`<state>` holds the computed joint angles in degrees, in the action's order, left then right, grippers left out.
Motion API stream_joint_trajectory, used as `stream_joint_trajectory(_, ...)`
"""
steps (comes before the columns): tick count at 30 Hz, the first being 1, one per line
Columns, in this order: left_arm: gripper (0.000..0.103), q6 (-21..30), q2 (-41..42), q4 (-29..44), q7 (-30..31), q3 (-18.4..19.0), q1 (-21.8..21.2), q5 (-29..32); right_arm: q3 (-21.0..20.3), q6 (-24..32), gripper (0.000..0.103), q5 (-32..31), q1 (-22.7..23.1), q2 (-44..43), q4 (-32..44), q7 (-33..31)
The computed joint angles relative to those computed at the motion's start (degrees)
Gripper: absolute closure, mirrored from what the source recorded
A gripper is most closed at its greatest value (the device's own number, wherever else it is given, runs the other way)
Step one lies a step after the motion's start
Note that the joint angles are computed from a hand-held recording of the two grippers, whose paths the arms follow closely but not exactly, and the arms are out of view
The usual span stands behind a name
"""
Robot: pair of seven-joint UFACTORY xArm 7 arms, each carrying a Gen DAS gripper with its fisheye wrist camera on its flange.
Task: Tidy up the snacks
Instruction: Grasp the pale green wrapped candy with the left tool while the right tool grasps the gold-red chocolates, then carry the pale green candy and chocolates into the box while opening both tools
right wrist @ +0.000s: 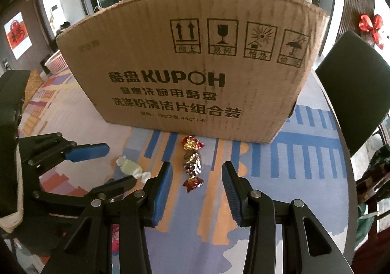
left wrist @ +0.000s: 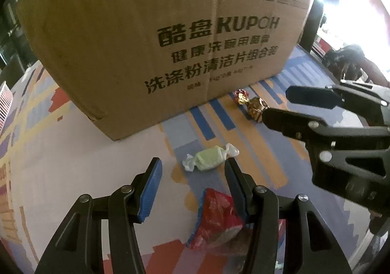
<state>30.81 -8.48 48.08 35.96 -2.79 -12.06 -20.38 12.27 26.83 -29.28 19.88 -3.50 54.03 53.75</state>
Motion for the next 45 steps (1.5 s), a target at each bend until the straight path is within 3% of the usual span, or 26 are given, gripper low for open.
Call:
stream_joint_trajectory(7,0.053,0.0,1.4,1.1,3.3,0.7,-0.1,-5.6,-0.7,0.0,0.060,0.4,0.3,2.2,1.1,-0.4)
stream_joint_trajectory(15,0.084,-0.1,1.9,1.8,6.1,0.5,0.4,-7.8,-1.4,-1.0,0.060,0.8,0.5,2.8,0.4,-0.2)
stream_joint_trajectory(21,0.084,1.0,2.4,2.6,5.7,0.5,0.9,-9.6,-1.8,-1.0,0.062,-0.5,0.9,5.1,2.3,0.6)
stream_joint_trajectory(29,0.084,1.1,0.2,1.9,5.0,0.8,1.1,-10.3,-3.1,-0.1,0.083,-1.6,2.3,8.1,5.1,0.1)
stream_joint_trajectory(36,0.084,2.5,-4.3,0.0,6.1,2.6,0.6,-12.4,-3.2,-0.5,0.083,-2.8,3.3,6.2,4.4,1.7)
stream_joint_trajectory(45,0.084,2.8,-10.1,-2.4,5.2,4.5,-0.1,-12.9,-0.4,-1.0,0.083,-5.8,1.9,-0.2,0.6,6.6)
